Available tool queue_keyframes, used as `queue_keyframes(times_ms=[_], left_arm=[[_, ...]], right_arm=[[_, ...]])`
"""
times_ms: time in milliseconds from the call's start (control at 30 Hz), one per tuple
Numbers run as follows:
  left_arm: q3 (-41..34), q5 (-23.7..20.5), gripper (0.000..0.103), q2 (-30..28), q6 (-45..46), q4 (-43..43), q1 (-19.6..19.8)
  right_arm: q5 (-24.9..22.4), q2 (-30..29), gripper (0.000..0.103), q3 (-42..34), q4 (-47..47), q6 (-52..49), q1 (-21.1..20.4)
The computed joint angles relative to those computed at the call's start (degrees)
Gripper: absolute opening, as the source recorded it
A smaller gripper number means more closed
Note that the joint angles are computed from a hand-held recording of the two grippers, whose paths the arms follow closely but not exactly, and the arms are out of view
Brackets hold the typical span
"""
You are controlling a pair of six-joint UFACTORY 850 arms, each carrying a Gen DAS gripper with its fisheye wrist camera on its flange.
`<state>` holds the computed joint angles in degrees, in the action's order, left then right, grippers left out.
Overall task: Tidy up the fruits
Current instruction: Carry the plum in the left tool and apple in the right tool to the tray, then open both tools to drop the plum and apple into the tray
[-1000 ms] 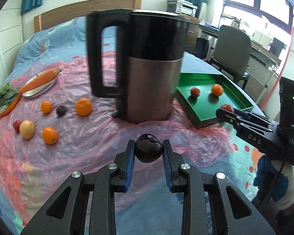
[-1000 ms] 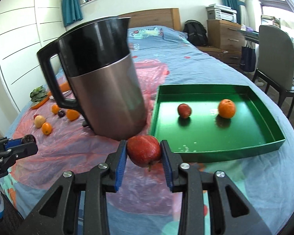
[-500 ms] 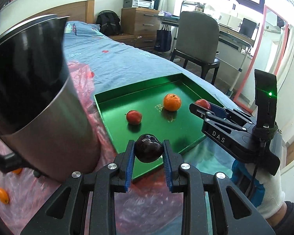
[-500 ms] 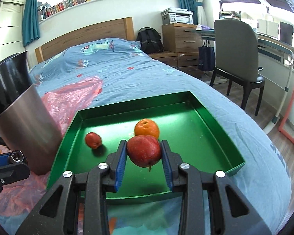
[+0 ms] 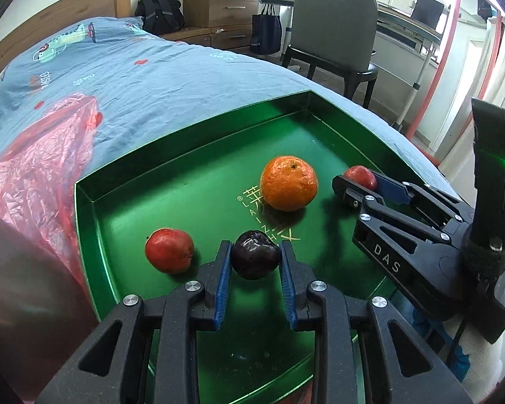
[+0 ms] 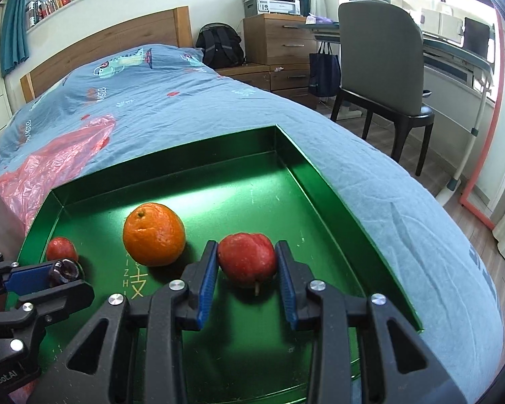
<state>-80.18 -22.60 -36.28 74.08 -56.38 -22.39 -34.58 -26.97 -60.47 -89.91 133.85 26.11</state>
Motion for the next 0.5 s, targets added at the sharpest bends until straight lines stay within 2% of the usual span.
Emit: queue_keyframes(times_ms=[200, 500], left_arm=[[-4.08, -1.23, 0.023, -3.30, -11.46, 9.80, -1.05], [-3.86, 1.65, 0.024, -3.53, -12.14, 11.40, -2.24]], right_arm=[[0.20, -0.84, 0.054, -1.00, 1.71, -2.39, -0.05], [0.81, -1.20, 0.055, -1.48, 3.12, -3.98, -0.35]])
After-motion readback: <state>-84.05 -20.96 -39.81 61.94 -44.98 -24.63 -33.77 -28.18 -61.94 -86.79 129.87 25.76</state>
